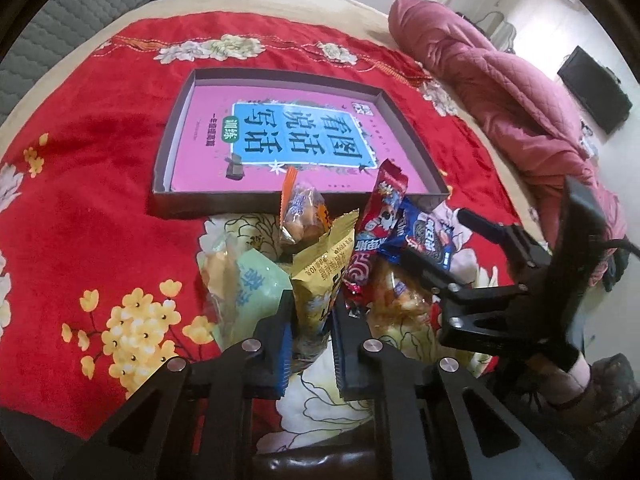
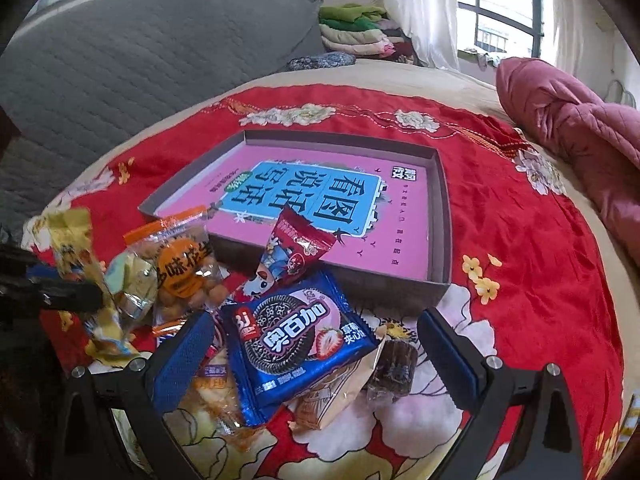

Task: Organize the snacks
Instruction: 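Grasp the blue cookie pack with right tool while left tool grasps yellow wafer bar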

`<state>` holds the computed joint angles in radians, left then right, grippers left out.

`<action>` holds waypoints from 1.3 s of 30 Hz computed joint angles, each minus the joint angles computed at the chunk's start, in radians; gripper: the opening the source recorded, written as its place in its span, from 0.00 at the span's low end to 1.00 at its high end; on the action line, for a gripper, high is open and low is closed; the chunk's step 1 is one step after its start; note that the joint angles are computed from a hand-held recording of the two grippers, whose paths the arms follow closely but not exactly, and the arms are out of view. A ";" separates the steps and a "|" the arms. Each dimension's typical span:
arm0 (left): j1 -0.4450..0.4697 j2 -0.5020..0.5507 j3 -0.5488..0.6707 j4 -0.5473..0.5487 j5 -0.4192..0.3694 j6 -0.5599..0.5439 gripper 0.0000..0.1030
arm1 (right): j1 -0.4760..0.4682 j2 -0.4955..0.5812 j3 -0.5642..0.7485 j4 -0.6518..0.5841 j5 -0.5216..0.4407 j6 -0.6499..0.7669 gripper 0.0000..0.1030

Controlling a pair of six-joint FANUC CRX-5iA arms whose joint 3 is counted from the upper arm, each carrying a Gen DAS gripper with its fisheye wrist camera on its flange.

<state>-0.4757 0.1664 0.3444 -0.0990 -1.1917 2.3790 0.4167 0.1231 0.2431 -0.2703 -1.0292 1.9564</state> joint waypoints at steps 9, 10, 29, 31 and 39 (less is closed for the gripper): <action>0.003 -0.018 -0.018 0.011 0.033 -0.011 0.16 | -0.010 0.029 0.028 -0.017 -0.015 0.042 0.90; 0.004 -0.020 -0.022 0.013 0.036 -0.014 0.16 | -0.014 0.034 0.035 -0.029 -0.025 0.053 0.88; 0.004 -0.037 -0.020 0.002 0.049 -0.013 0.16 | -0.042 -0.003 0.019 -0.096 -0.049 0.096 0.63; 0.004 -0.038 -0.020 0.001 0.050 -0.009 0.16 | -0.052 -0.010 0.020 -0.114 -0.050 0.093 0.63; -0.002 -0.042 0.000 -0.025 0.044 -0.001 0.16 | -0.078 -0.024 0.043 -0.177 -0.048 0.068 0.63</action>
